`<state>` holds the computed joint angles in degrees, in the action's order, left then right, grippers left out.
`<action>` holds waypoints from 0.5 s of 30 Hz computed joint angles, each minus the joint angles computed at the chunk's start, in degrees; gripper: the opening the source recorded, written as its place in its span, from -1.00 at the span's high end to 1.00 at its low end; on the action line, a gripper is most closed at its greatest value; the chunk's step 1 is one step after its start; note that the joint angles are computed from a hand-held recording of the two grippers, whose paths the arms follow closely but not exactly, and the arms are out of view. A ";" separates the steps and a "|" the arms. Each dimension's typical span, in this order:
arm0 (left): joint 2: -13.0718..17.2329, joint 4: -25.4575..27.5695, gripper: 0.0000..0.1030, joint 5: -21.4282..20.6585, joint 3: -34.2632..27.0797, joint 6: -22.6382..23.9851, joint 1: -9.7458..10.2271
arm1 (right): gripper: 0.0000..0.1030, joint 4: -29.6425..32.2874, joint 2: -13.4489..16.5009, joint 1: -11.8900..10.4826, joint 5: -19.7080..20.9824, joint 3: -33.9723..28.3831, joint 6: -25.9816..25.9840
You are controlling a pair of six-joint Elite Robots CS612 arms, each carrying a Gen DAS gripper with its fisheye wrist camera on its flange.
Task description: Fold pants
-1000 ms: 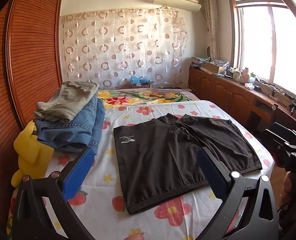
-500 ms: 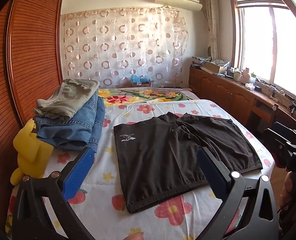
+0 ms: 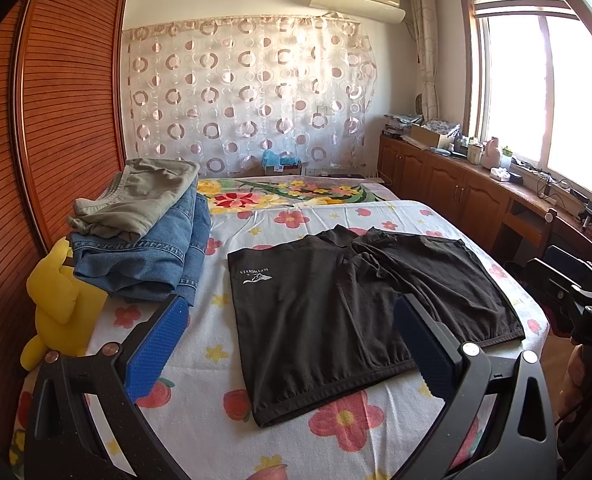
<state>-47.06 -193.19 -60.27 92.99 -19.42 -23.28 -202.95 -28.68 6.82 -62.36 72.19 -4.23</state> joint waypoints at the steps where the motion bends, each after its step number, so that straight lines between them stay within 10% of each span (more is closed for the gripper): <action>1: -0.05 0.15 -1.00 -0.07 -0.06 -0.09 -0.03 | -1.00 0.03 0.00 -0.02 0.08 -0.01 0.06; 15: -0.01 -0.10 -1.00 0.03 -0.03 0.06 0.00 | -1.00 -0.04 -0.06 0.02 0.09 0.16 -0.05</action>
